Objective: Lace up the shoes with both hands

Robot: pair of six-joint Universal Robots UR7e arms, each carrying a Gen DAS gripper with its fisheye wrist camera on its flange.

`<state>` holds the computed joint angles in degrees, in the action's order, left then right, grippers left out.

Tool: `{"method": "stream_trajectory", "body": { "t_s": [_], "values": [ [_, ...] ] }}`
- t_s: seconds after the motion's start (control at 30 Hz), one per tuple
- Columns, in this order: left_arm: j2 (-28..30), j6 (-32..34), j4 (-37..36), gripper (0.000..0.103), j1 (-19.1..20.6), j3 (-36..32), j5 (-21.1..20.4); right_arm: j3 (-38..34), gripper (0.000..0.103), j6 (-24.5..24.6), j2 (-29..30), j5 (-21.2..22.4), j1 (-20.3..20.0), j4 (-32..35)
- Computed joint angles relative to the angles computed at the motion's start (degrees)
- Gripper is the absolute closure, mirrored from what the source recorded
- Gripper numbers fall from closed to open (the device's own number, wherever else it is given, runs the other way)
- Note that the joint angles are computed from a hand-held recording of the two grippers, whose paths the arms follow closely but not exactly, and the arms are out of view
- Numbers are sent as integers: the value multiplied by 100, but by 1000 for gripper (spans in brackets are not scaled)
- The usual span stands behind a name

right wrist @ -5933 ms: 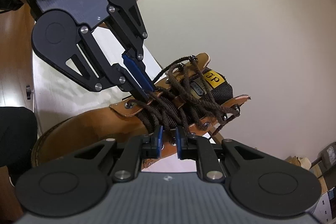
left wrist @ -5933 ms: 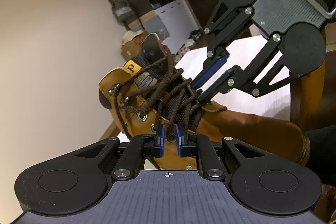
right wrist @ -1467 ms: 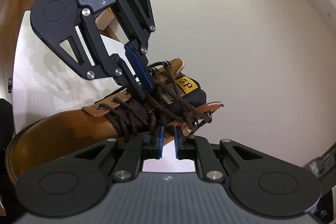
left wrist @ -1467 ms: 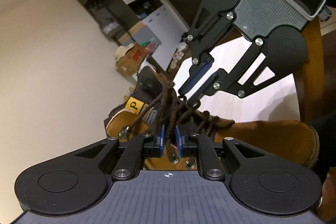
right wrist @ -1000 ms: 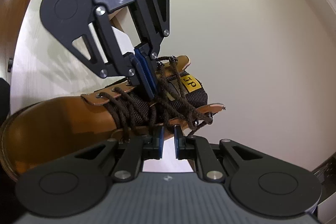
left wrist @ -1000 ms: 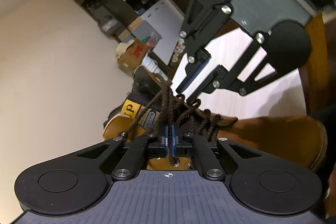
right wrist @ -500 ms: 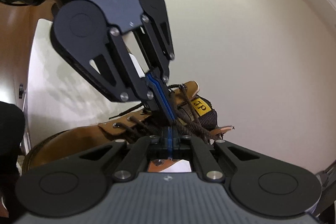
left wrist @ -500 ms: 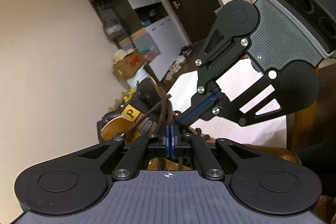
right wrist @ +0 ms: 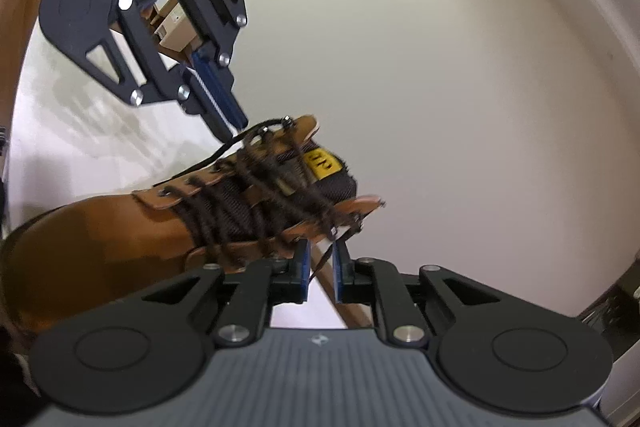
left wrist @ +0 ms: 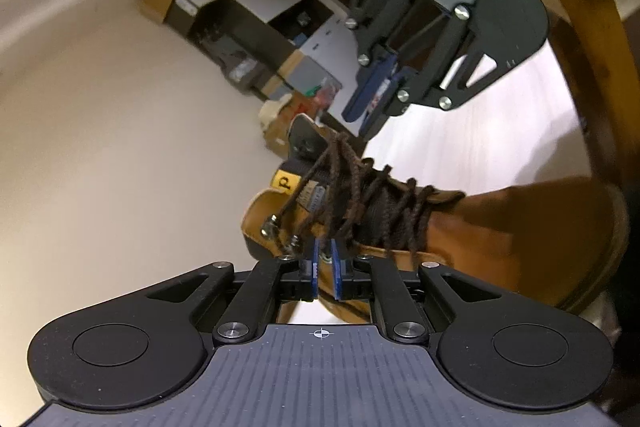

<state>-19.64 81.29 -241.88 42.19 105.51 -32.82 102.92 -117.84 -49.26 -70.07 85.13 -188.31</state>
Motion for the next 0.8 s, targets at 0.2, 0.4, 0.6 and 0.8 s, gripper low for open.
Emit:
{"method": "stream_trajectory", "body": {
  "t_s": [0.2, 0.4, 0.6, 0.8],
  "values": [
    [54, 411, -140, 93, 115, -164, -170, 358, 91, -588, -243, 147, -131, -174],
    [87, 623, -134, 93, 166, -224, -262, 159, 99, -223, -119, -30, -48, -45],
    [218, 1274, -149, 92, 235, -369, -196, -133, 99, 112, 85, -172, 75, 101],
    [382, 1867, -398, 101, 320, -595, -306, -151, 99, 248, 59, -177, 66, 157]
  ]
}}
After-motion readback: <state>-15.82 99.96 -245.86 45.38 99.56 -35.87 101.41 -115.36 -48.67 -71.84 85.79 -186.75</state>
